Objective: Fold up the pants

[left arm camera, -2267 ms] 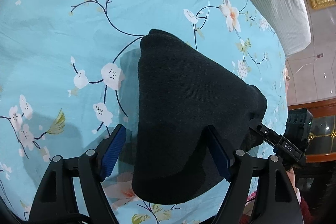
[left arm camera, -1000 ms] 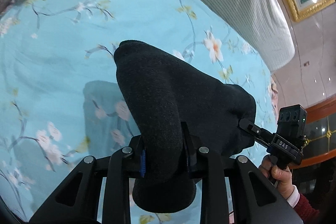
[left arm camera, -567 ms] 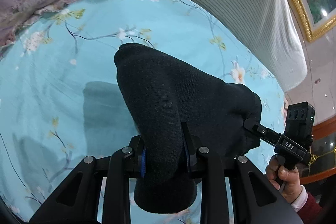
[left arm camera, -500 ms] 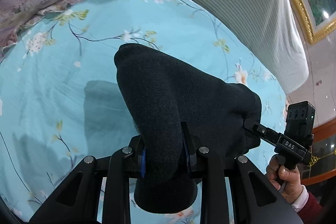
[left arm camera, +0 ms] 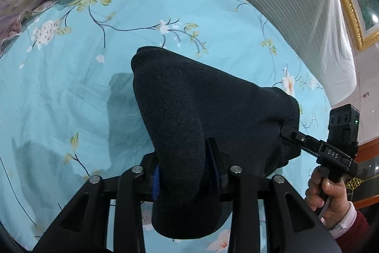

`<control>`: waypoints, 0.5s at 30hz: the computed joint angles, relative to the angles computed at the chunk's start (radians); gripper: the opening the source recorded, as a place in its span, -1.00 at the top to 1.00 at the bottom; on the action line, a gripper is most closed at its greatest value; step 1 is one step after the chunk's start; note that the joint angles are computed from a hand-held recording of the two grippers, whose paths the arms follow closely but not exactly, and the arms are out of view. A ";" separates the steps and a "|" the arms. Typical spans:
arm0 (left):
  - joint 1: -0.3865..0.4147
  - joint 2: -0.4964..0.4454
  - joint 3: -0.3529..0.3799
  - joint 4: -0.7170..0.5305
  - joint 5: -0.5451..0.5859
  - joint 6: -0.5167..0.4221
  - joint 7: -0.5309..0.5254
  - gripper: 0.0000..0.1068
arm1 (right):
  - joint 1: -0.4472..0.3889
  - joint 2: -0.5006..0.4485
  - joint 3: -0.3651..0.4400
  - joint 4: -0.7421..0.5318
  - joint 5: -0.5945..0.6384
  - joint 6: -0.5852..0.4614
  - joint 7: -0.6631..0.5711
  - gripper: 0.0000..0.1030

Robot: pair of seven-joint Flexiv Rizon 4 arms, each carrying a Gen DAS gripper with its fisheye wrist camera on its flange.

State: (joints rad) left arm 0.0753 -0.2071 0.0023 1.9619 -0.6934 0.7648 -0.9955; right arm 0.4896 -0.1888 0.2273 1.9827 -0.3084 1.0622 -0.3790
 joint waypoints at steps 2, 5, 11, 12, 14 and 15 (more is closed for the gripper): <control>0.000 -0.009 0.003 -0.002 0.011 0.007 -0.012 0.10 | -0.002 -0.001 -0.002 0.000 0.002 -0.009 0.002 0.15; 0.002 -0.013 0.004 -0.001 0.022 0.022 -0.024 -0.08 | -0.003 0.001 -0.003 0.004 -0.004 -0.024 -0.002 0.06; 0.005 -0.005 0.008 0.009 0.040 0.037 -0.035 -0.20 | -0.001 0.005 -0.008 0.012 -0.032 -0.041 0.010 -0.11; 0.004 -0.003 0.008 0.012 0.045 0.041 -0.037 -0.20 | 0.001 0.005 -0.009 0.011 -0.039 -0.047 0.015 -0.14; 0.003 0.005 0.013 0.019 0.061 0.050 -0.043 -0.24 | 0.002 0.005 -0.010 0.007 -0.049 -0.063 0.018 -0.19; 0.001 0.008 0.014 0.022 0.069 0.057 -0.048 -0.25 | 0.004 0.005 -0.010 0.004 -0.058 -0.077 0.022 -0.22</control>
